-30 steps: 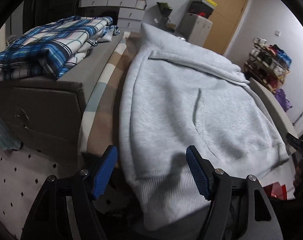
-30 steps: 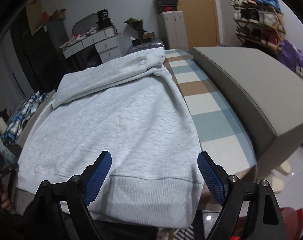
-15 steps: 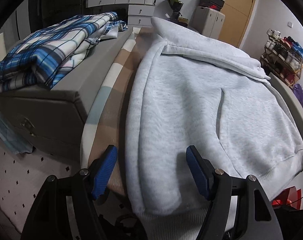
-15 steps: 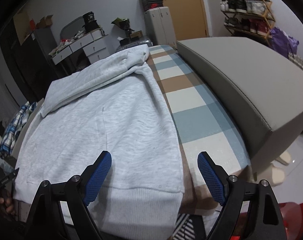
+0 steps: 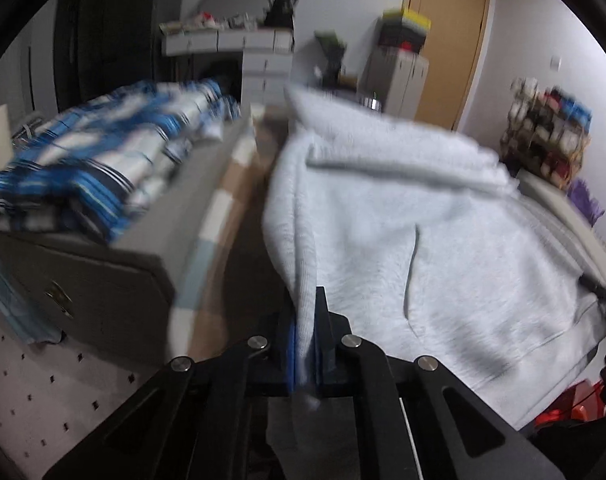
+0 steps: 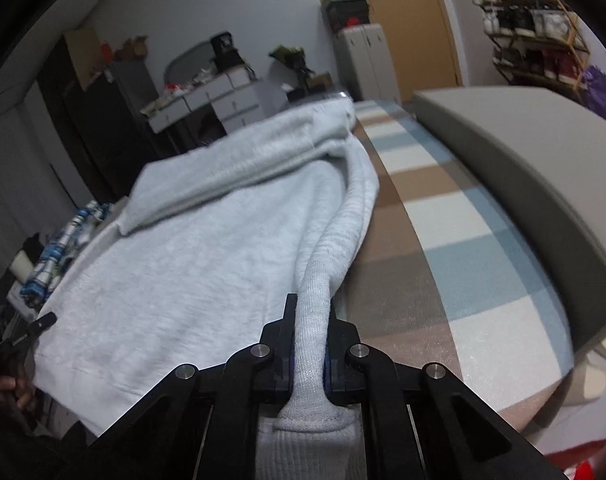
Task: Fold large clothes
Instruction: 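Grasp the grey hoodie hem with both tools and lift it toward the hood, then lower the hem onto the hoodie and open both tools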
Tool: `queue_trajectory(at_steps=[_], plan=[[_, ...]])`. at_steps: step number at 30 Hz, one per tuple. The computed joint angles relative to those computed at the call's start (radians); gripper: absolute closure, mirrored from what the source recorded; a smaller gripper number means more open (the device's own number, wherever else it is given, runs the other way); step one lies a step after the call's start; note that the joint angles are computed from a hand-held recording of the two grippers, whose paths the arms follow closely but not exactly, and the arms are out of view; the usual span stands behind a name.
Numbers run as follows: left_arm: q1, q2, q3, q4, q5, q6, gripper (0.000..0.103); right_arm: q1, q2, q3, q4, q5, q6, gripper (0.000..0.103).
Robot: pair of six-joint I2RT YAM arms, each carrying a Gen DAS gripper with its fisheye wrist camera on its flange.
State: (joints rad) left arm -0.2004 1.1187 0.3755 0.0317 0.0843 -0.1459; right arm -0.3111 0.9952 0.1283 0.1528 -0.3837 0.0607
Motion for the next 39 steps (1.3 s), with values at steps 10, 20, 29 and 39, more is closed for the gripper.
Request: queue_trajectory(at_steps=[10, 20, 29, 39], plan=[[0.109, -0.178, 0.059, -0.134, 0.226, 0.033, 0.101, -0.186, -0.389, 0.084, -0.383, -0.29, -0.043, 0.095], [0.158, 0.408, 0.57, 0.09, 0.35, -0.05, 0.101, 0.036, 0.236, 0.49, 0.069, -0.063, 0.165, 0.095], [0.051, 1.014, 1.122, -0.121, -0.038, -0.009, 0.101, 0.161, 0.972, 1.046, -0.002, 0.233, 0.181, 0.094], [0.075, 0.965, 0.964, -0.09, 0.03, 0.094, 0.036, 0.078, 0.937, 0.984, -0.124, 0.097, 0.088, 0.024]])
